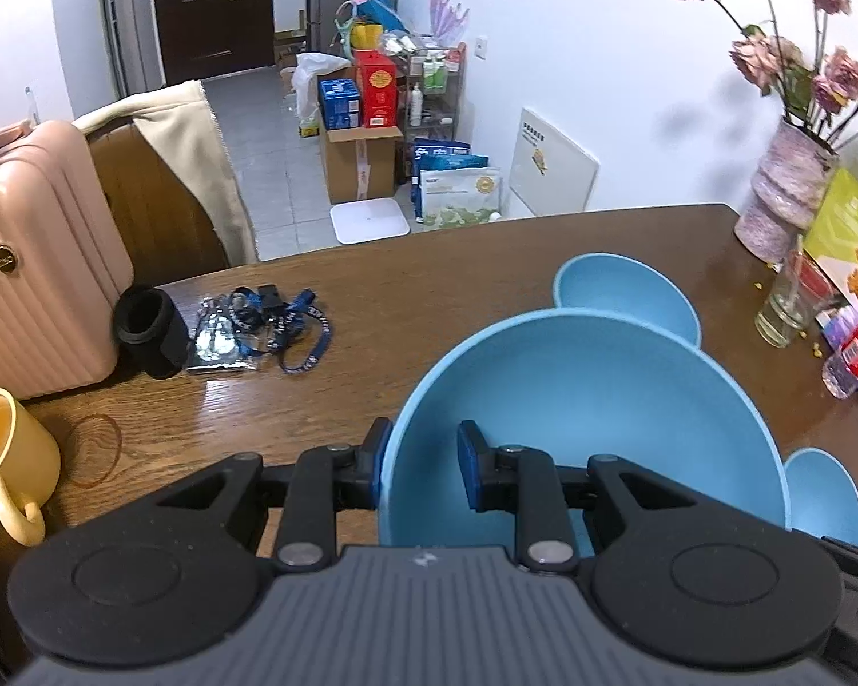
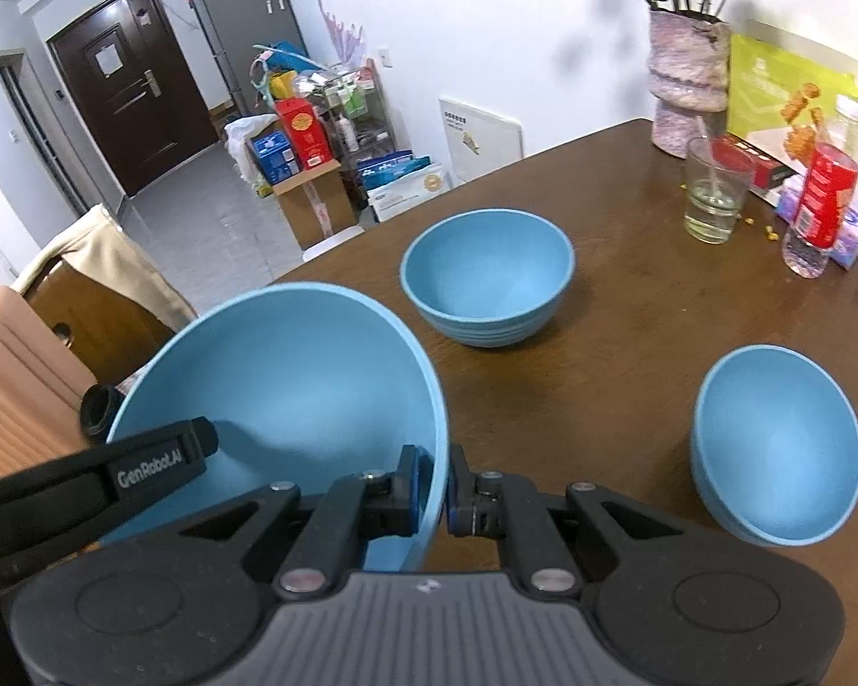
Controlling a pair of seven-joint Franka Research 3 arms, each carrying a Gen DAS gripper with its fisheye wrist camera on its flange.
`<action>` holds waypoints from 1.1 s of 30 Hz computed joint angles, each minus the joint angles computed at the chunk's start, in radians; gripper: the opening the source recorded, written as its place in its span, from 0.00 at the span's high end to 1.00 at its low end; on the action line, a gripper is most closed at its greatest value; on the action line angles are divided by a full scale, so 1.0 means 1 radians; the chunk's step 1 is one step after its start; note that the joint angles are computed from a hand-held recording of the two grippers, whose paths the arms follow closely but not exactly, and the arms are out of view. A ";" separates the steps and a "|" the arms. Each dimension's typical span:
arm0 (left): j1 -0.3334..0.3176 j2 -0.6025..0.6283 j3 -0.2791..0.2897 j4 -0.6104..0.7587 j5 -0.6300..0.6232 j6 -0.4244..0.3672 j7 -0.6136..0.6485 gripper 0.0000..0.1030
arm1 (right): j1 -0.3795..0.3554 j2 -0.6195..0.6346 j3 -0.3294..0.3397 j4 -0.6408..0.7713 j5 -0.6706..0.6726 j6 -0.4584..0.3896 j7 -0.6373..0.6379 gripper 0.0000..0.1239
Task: Organize plates and bowls
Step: 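Lift and carry the bowl with both grippers over another blue bowl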
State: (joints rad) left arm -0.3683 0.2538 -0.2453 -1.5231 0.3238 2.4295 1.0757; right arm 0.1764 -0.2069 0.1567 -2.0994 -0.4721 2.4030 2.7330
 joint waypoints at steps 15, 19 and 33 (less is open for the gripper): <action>-0.060 0.009 -0.023 0.015 0.026 -0.007 -0.014 0.75 | -0.066 -0.145 0.019 -0.136 0.017 -0.007 0.013 0.93; -0.085 0.030 -0.026 0.043 0.039 -0.018 -0.022 0.75 | -0.092 -0.181 0.023 -0.172 0.029 -0.003 0.007 0.93; -0.194 0.183 -0.023 0.247 0.064 -0.093 -0.021 0.75 | -0.196 -0.280 0.008 -0.274 0.075 0.027 -0.065 0.94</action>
